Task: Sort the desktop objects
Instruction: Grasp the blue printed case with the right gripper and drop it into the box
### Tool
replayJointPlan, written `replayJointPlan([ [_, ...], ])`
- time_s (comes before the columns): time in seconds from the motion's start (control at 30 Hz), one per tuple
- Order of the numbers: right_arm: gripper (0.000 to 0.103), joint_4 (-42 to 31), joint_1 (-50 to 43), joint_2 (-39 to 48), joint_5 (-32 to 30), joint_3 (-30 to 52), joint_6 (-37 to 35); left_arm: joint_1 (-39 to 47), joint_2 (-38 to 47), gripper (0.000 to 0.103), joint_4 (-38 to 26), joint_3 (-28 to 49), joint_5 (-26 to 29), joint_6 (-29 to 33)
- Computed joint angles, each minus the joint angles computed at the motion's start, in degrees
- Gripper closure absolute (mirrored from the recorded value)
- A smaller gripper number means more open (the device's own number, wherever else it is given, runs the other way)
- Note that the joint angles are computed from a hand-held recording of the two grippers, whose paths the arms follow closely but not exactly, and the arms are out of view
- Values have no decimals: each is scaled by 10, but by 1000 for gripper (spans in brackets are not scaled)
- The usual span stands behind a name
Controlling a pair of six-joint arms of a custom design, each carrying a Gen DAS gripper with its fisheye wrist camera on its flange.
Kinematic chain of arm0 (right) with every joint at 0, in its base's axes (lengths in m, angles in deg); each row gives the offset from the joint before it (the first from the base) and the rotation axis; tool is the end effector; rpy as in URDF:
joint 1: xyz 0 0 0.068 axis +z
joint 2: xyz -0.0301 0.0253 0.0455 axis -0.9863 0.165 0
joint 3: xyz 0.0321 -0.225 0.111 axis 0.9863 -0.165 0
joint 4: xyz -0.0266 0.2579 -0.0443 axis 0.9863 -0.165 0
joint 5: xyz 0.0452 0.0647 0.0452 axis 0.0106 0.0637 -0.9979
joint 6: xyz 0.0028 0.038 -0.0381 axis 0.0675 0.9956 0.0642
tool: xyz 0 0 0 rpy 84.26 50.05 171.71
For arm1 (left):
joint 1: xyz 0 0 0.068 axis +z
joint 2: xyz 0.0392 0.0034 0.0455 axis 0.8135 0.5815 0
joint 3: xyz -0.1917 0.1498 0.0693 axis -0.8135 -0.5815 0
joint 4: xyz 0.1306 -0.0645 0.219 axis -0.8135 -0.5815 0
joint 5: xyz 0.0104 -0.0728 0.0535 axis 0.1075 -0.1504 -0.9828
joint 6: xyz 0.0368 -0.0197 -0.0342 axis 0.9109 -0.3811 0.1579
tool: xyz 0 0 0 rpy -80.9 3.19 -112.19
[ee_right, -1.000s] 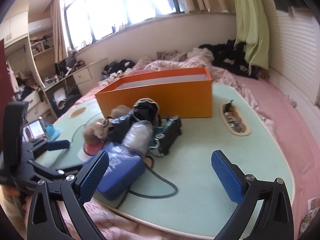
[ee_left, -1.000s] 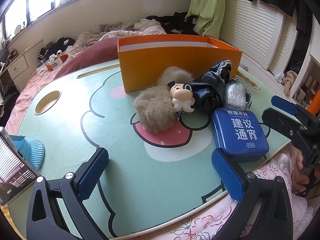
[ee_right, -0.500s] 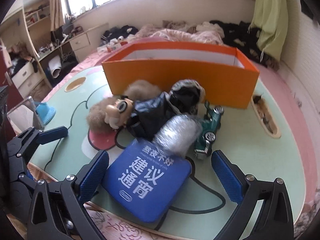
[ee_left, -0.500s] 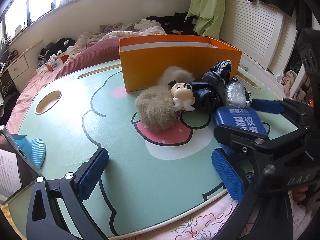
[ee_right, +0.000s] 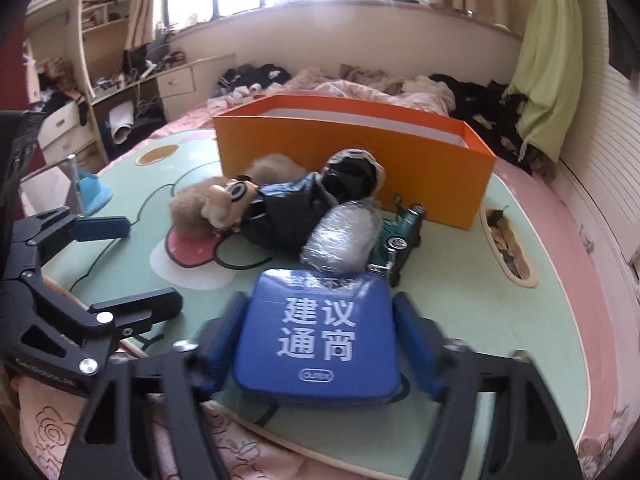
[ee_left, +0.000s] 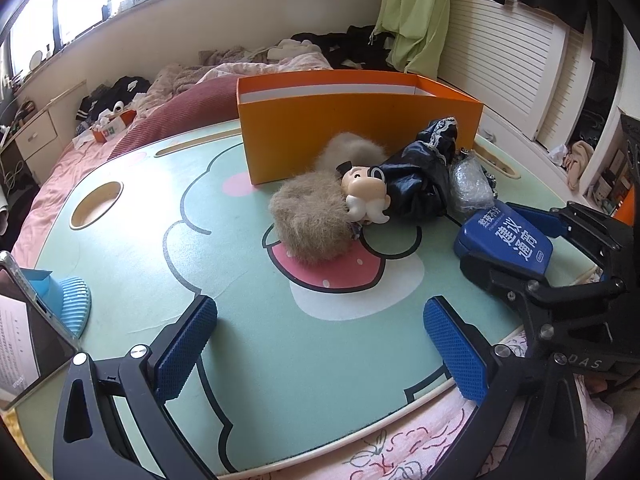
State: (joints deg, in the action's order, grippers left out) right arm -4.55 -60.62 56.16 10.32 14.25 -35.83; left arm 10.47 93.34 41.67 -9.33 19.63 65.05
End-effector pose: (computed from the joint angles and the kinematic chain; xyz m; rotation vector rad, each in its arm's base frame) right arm 0.2158 0.0749 0.0810 -0.2719 2.3009 0.1193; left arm 0.2624 -0.2433 0.0852 0.4988 2.3860 -0.2245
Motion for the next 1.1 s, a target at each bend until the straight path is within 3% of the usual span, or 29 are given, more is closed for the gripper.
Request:
replayJointPlan([
  [0.17, 37, 24, -13, -32, -26, -41, -11, 1, 0, 0, 2, -2, 1, 1],
  [0.3, 37, 5, -65, -125, -131, -88, -22, 1, -1, 0, 1, -1, 1, 1],
  [0.4, 37, -34, -76, -211, -119, -94, -42, 1, -1, 0, 2, -2, 1, 1],
  [0.5, 37, -46, -103, -223, -120, -61, -51, 1, -1, 0, 2, -2, 2, 1],
  [0.73, 37, -45, -147, -42, -100, 142, -31, 1, -1, 0, 2, -2, 2, 1],
  [0.93, 37, -117, -143, 145, -85, 339, -13, 0, 0, 0, 1, -1, 1, 0],
  [1.1, 34, -104, -145, 183, -83, 353, 9, -2, 1, 0, 0, 2, 0, -1],
])
